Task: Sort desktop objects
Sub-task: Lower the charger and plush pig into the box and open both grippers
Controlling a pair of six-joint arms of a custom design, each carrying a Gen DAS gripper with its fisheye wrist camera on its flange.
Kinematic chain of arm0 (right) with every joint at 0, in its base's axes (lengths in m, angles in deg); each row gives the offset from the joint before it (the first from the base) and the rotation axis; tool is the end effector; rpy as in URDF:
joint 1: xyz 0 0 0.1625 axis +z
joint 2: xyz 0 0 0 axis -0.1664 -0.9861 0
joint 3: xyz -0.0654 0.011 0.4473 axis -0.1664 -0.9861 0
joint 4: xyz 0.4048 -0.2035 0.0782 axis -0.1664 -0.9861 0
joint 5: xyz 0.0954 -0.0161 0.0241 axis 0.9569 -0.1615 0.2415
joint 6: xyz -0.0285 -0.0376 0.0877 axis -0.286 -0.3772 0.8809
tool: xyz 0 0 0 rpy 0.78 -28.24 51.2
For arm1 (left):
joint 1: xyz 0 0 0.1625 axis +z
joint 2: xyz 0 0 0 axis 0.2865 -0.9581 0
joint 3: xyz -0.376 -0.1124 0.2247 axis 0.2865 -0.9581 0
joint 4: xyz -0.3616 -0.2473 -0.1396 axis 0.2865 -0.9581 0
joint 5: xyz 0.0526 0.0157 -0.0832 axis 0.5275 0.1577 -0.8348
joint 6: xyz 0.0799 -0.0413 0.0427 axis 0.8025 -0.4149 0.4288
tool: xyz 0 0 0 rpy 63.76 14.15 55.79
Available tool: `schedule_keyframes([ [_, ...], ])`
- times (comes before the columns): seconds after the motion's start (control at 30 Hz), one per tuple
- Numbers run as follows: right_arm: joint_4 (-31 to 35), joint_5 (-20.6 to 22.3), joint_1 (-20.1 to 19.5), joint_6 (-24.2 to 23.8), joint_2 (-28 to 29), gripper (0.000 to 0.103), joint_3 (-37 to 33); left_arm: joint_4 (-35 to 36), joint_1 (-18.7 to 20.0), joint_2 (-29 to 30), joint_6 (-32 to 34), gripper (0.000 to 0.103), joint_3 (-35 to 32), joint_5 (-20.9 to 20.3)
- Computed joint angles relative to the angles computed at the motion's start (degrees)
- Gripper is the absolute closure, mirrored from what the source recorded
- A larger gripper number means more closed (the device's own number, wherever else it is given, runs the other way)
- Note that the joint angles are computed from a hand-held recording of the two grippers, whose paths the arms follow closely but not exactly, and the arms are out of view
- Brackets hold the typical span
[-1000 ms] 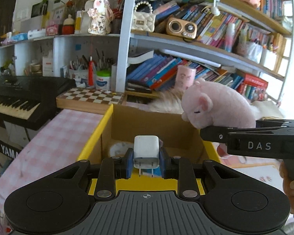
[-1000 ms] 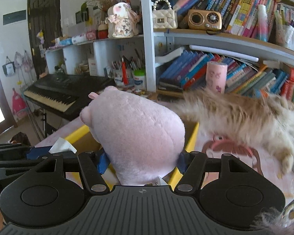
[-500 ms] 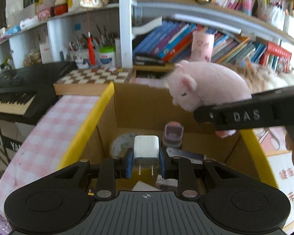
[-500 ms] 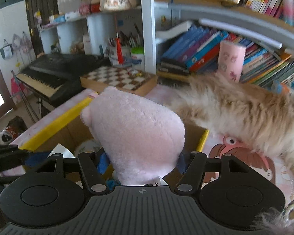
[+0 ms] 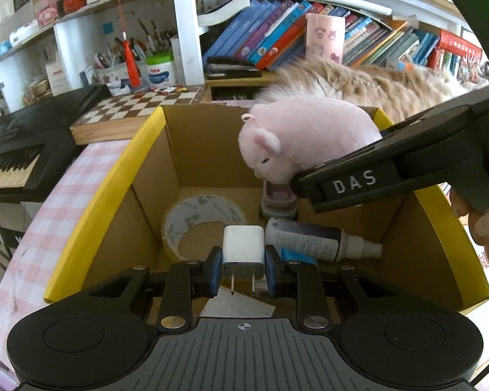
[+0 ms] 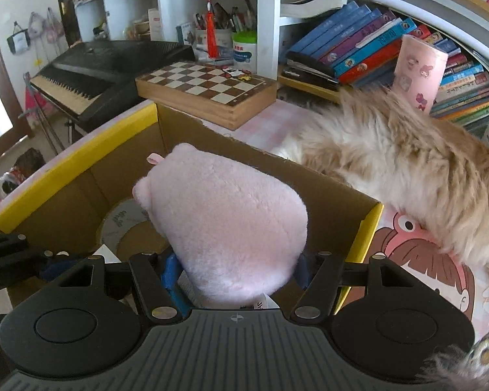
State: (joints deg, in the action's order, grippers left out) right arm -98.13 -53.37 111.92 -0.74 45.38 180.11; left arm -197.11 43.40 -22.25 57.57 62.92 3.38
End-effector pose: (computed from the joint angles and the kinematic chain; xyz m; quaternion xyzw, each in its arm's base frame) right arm 0.2431 -0.7097 0.0598 0.2760 -0.8756 0.2743 0.2862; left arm -0.1397 -0.6436 0.1337 0.2802 0.8555 -0.2959 0.3196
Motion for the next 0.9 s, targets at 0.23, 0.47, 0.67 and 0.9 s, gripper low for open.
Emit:
schedule_keyframes([
  [0.23,-0.1,0.7,-0.1,0.5,0.7,0.036,-0.8,-5.9,-0.3,-0.1,1.1,0.071,0.9,-0.6],
  [0.47,-2.6,2.4,-0.3,5.0,-0.4,0.026,0.5,-12.4,-1.4,-1.4,3.5,0.05,3.0,0.3],
  [0.67,-8.0,2.1,0.5,4.5,-1.0,0.025,2.7,-15.3,-2.3,-3.4,2.5,0.041,5.6,0.0],
  [0.9,-17.6,-0.2,1.6,5.4,-2.1,0.025,7.0,-18.8,-3.6,-6.1,3.3,0.034,9.5,-0.6],
])
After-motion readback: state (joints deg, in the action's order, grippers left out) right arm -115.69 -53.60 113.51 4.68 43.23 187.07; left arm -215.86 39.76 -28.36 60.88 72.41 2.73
